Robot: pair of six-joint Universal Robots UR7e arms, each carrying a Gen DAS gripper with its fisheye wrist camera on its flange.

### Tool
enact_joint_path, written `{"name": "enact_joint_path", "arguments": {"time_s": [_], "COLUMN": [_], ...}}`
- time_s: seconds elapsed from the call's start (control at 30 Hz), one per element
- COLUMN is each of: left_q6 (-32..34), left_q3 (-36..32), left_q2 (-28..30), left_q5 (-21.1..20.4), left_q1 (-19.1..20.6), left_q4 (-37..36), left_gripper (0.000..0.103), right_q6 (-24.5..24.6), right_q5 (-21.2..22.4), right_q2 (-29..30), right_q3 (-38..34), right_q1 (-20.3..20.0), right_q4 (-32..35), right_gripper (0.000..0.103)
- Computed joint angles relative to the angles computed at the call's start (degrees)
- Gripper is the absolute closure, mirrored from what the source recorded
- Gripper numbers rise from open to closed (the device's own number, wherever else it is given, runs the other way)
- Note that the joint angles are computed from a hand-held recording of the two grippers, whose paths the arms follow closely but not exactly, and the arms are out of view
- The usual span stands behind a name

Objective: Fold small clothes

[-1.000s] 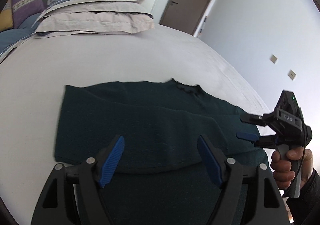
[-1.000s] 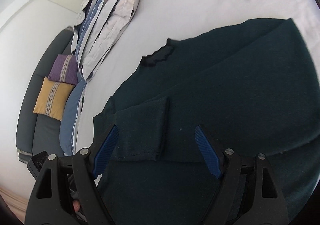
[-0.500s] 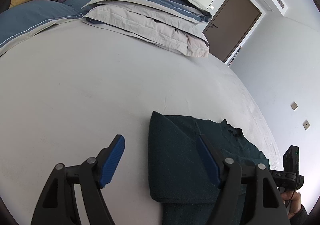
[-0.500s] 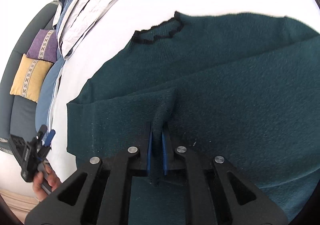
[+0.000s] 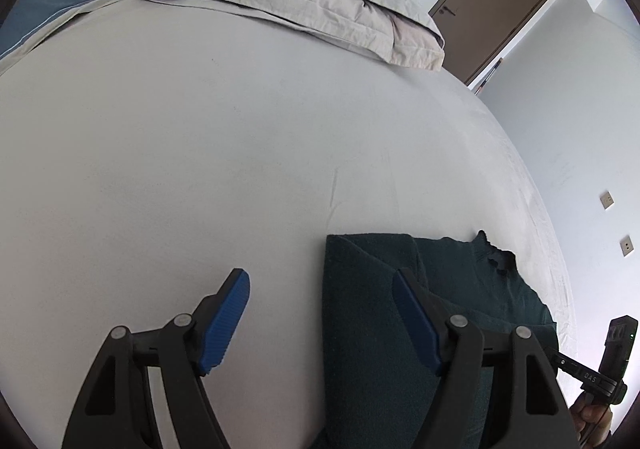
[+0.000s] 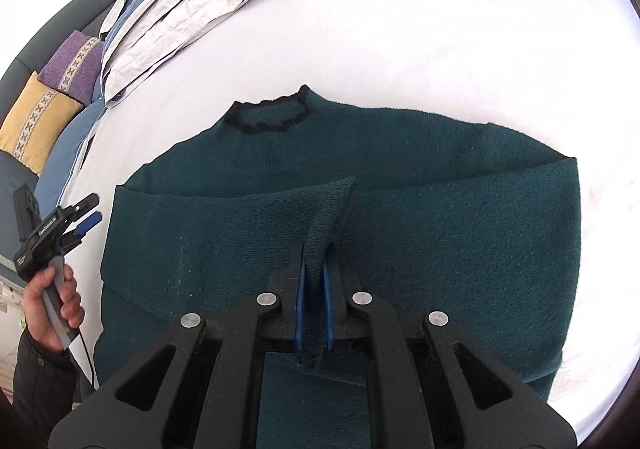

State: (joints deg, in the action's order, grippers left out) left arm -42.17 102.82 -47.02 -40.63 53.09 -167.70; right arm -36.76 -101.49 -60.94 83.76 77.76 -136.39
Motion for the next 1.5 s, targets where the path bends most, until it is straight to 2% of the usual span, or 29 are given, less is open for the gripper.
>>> {"name": "enact_joint_path", "arguments": {"time_s": [0.1,0.2,0.23,0.27,0.3,0.43,0.57,0.7,0.8,0.9,0.97,1.07,1.13,1.2,1.33,1.5], "left_q6": [-0.3,0.1,0.9,2.1,3.1,5.1,7.8,6.8,4.7,1.7,0.3,-0.9,-1.8,-1.3,-0.1,0.3], "left_q3": [-2.8,-4.4,-4.8,-4.9,-5.1,-7.5,-7.3,-5.8,-1.0,4.0,5.8,5.9,4.6,4.6,3.2,4.3], "left_q2": [1.2,2.1,2.3,2.4,2.6,4.7,5.1,3.3,0.5,-2.5,-3.3,-2.6,-1.3,-0.2,1.0,0.3], "left_q5": [-0.3,0.2,0.3,-0.5,-2.0,1.9,1.5,-1.1,1.0,-0.6,-0.4,1.1,2.1,3.3,6.3,5.1], "left_q1": [1.4,2.1,2.2,2.3,2.6,2.0,2.9,2.9,0.5,-1.9,-3.6,-5.2,-5.0,-5.0,-5.8,-5.4], "left_q4": [3.9,6.1,6.1,5.4,5.0,8.4,6.0,3.7,0.8,0.5,3.1,8.0,13.0,13.3,18.5,15.9], "left_gripper": [0.033,0.047,0.064,0.086,0.094,0.095,0.095,0.094,0.093,0.078,0.06,0.05,0.05,0.05,0.058,0.062], "right_q6": [-0.5,-0.3,-0.3,-0.2,-0.2,-0.4,1.4,2.4,3.8,5.0,5.1,5.3,5.2,4.4,2.9,4.0], "right_q5": [-0.7,0.0,0.1,0.2,0.1,-1.1,0.8,4.3,7.4,9.4,10.8,10.1,7.8,6.3,3.6,4.5], "right_q2": [0.3,0.5,0.7,0.7,0.9,1.5,2.2,1.7,0.1,-1.7,-3.0,-3.9,-3.9,-3.9,-4.0,-6.2], "right_q3": [0.0,-0.3,-0.4,-0.5,-0.5,0.8,1.1,0.7,0.7,1.9,3.2,4.3,4.7,5.5,6.4,8.1], "right_q1": [-0.4,-1.1,-1.3,-1.5,-1.7,-1.7,-2.8,-3.9,-4.8,-5.5,-5.9,-5.7,-5.4,-5.1,-4.8,-5.2], "right_q4": [-0.1,0.2,0.2,0.4,0.2,-3.7,-5.1,-2.9,0.7,1.8,2.5,3.8,4.0,2.3,-0.4,-1.7], "right_gripper": [0.097,0.097,0.097,0.097,0.097,0.097,0.097,0.096,0.095,0.092,0.086,0.082,0.081,0.082,0.091,0.091]}}
